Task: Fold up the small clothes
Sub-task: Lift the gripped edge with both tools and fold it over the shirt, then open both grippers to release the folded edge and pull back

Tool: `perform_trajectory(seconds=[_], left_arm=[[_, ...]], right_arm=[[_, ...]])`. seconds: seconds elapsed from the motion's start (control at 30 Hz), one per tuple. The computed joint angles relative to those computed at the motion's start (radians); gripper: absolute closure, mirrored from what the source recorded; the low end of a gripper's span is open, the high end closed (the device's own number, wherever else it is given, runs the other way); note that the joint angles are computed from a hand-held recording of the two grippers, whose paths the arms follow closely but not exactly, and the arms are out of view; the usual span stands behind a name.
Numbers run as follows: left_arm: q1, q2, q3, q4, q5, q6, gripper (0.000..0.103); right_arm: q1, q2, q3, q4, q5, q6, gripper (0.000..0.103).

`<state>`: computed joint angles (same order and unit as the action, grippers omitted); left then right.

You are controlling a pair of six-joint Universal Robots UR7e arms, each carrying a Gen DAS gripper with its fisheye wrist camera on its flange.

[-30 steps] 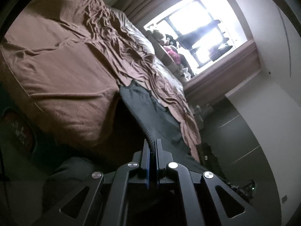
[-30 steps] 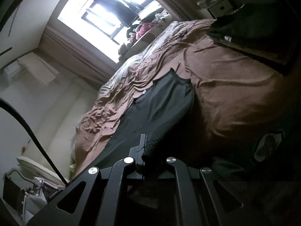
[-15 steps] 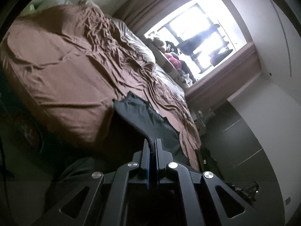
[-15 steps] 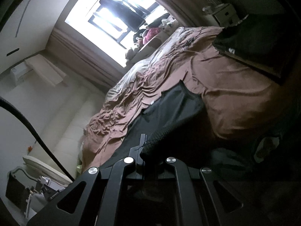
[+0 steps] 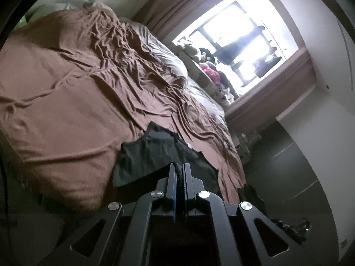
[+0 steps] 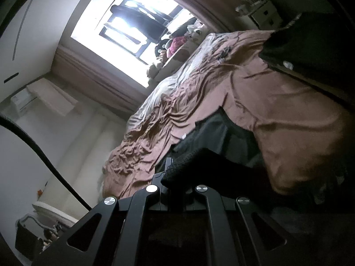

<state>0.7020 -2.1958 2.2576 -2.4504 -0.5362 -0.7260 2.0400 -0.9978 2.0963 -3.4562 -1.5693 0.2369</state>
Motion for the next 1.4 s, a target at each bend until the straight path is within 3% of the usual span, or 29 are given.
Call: perform_trajectory(seconds=[0.23, 0.53, 0.7, 0.8, 1.0, 1.23, 1.4], left_arm=[[0.168, 0.212, -0.096, -0.256, -0.059, 0.158, 0.099], [0.319, 0.449, -0.245, -0.414, -0.079, 0.265, 0.099], [0.403, 0.563, -0.341, -0.429, -0.11, 0.284, 0.099], [0.455, 0.638, -0.402, -0.436, -0.118, 0.285, 0.099], [0.523, 0.765, -0.496, -0.49, -0.109, 0.279, 0.099], [0.584, 0.88, -0.62, -0.443, -0.076, 0.266, 0.099], [0.647, 0.938, -0.705, -0.361, -0.109, 0.244, 0.098]], right_arm=[[0.015, 0.128, -0.208, 0.077, -0.054, 0.015, 0.1], [0.021, 0.321, -0.479, 0.166, -0.134, 0.107, 0.1], [0.019, 0.411, -0.62, 0.246, -0.174, 0.13, 0.1], [0.027, 0.466, -0.719, 0.309, -0.236, 0.122, 0.1], [0.019, 0.586, -0.939, 0.483, -0.294, 0.152, 0.1], [0.008, 0.728, -1.219, 0.719, -0.332, 0.223, 0.1], [0.0, 0.83, -1.413, 0.85, -0.345, 0.249, 0.1]])
